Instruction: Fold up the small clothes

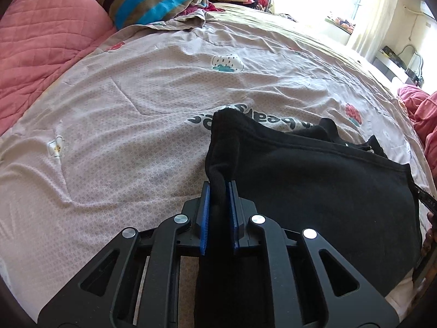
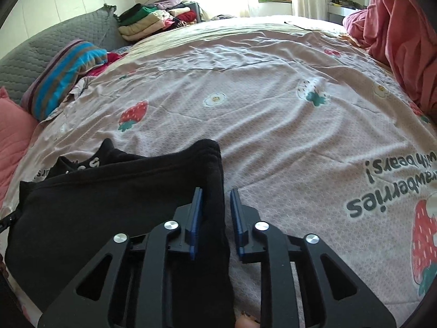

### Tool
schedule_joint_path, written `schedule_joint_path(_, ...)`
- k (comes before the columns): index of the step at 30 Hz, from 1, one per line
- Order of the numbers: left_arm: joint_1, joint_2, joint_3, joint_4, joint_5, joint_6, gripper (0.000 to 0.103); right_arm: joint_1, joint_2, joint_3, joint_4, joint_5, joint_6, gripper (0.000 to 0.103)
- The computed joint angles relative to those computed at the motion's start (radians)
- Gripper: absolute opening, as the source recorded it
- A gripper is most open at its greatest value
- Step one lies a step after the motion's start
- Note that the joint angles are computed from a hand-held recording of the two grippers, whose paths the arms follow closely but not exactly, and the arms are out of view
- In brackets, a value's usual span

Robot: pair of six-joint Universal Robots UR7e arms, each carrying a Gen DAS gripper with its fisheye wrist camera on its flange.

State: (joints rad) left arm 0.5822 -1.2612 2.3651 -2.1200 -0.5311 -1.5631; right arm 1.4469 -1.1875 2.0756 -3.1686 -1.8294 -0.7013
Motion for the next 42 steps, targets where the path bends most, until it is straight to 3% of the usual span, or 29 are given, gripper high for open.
schedule_joint_path(4, -0.019, -0.002, -0.006, 0.046, -0.003, -0.029, 0.008, 0.004, -0.023, 0.029, -0.029, -0.014, -0.002, 0.036)
schedule_joint_path(9, -0.062, -0.023, -0.002, 0.112, -0.005, -0.098, 0.020, -0.004, -0.093, 0.083, -0.003, 0.042, -0.006, 0.040)
schedule_joint_path(12, -0.090, -0.027, -0.002, 0.148, -0.007, -0.133, 0.027, -0.004, -0.142, 0.122, 0.023, 0.079, -0.034, 0.049)
schedule_joint_path(24, -0.183, -0.009, 0.010, 0.155, -0.084, -0.148, 0.043, 0.019, -0.288, 0.266, 0.121, 0.116, -0.224, 0.054)
schedule_joint_path(32, -0.205, 0.054, 0.023, 0.128, -0.164, -0.150, 0.046, 0.001, -0.286, 0.307, 0.125, 0.024, -0.252, 0.055)
schedule_joint_path(39, -0.245, 0.039, 0.054, 0.117, -0.186, -0.202, 0.049, -0.032, -0.315, 0.356, 0.087, 0.039, -0.260, 0.059)
schedule_joint_path(42, -0.257, 0.035, 0.055, 0.126, -0.194, -0.219, 0.055, -0.040, -0.342, 0.359, 0.117, 0.069, -0.260, 0.070)
